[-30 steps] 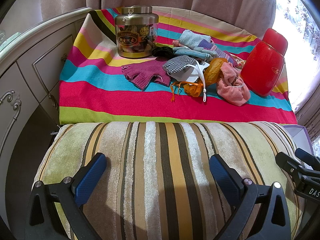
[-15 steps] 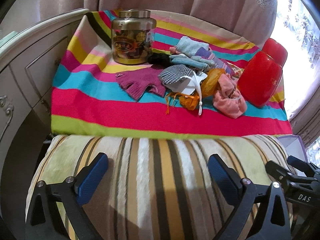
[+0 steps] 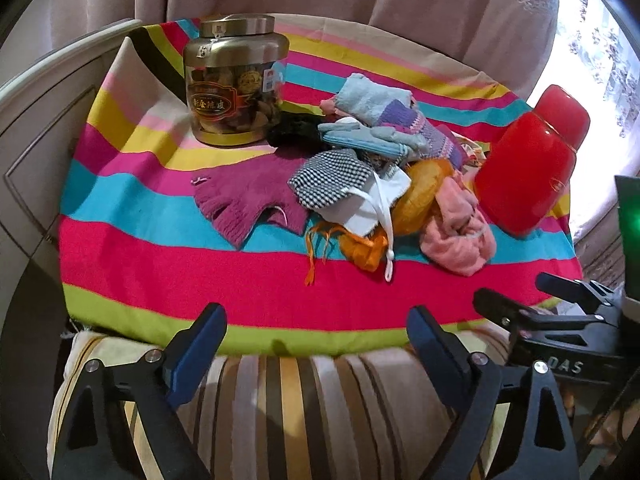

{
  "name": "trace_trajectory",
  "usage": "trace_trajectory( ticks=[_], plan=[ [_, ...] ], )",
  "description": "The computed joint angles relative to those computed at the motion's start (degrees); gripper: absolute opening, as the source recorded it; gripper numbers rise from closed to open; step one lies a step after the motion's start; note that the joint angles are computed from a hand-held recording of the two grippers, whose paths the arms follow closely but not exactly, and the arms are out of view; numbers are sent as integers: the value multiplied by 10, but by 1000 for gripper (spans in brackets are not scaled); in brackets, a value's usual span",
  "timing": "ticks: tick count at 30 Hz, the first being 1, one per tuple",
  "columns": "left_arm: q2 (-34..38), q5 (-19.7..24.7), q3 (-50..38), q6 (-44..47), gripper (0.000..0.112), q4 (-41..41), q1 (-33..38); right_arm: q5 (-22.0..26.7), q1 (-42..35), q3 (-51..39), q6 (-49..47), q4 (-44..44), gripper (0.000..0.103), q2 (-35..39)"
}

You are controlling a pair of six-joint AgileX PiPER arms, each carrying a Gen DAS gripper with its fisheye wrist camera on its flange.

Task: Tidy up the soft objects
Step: 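Grasp the pink towel with the right tool while the left tool grasps the gray pig plush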

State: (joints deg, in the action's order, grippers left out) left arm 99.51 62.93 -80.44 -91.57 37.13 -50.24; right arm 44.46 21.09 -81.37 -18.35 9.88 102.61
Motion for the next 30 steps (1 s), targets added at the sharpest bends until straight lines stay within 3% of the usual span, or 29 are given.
trace_trajectory(
  ticks=[12,16,19,23,27,30],
  plan=[
    [21,-37,-38,68,87,-21,91,42,22,-179,20,-32,102,143],
    [34,-68,-63,87,85,-24,125,92,10,-248,13,-2,86,198],
    [43,-115,-81,98,83,-40,157,111,-6,-262,7,30,68,210],
    [58,-214,-95,113,82,-101,209,106,-25,-249,0,61,49,204],
    [80,-334,-88,162,75,-236,261,105,-50,-238,-10,98,38,199],
    [103,-379,-86,205,67,-337,289,101,-78,-222,-15,131,35,190]
  ],
)
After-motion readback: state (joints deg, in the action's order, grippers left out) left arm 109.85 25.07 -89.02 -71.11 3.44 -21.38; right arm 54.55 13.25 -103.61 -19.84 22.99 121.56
